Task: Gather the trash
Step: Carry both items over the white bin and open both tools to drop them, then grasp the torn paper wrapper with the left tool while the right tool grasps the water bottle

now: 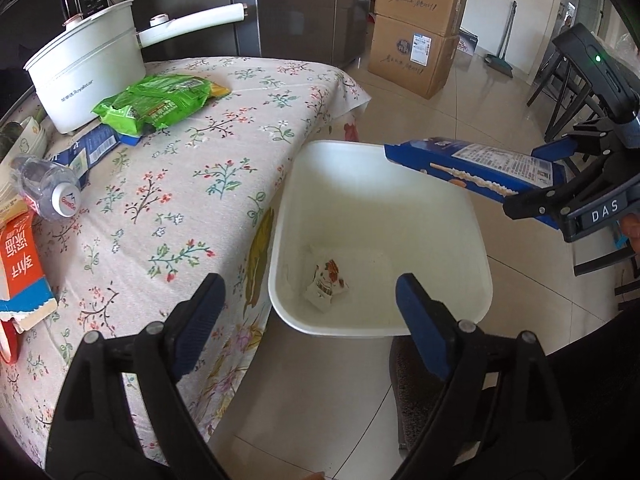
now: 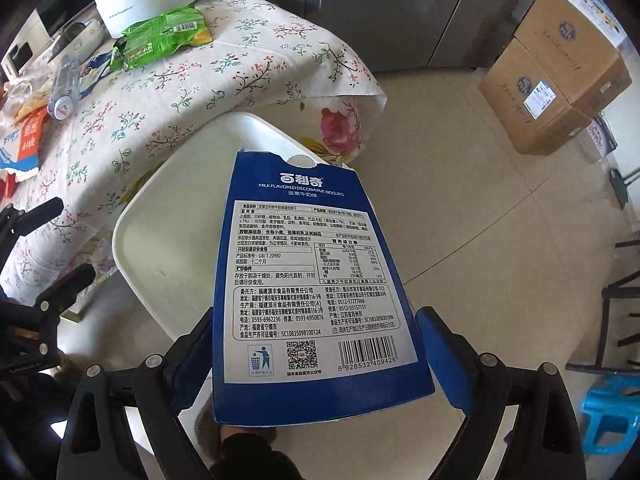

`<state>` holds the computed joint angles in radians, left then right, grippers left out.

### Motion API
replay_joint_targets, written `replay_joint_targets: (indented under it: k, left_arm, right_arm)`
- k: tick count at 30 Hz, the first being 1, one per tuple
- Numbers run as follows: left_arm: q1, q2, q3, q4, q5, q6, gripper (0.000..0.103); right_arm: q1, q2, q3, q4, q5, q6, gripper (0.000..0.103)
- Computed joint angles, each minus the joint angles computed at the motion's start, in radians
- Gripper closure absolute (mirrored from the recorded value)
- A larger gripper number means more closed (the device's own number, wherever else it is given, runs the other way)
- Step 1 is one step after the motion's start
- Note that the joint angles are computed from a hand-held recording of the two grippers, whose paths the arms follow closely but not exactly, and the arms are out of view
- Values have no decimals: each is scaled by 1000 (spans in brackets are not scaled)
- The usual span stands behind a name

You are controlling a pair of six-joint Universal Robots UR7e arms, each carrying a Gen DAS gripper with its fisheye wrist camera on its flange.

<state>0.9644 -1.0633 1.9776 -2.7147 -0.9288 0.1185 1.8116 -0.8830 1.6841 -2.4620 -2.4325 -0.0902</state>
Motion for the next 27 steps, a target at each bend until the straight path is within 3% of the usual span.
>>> replay_joint_targets:
  k: [14,27]
  left_arm:
    - [6,-120,41,3,80,-37,8]
    - [62,-226,30,46,173,-83,8]
  right_arm:
    - [50,75,-64,-13,38,-40,0]
    - [119,184,-184,-141,95,-83,0]
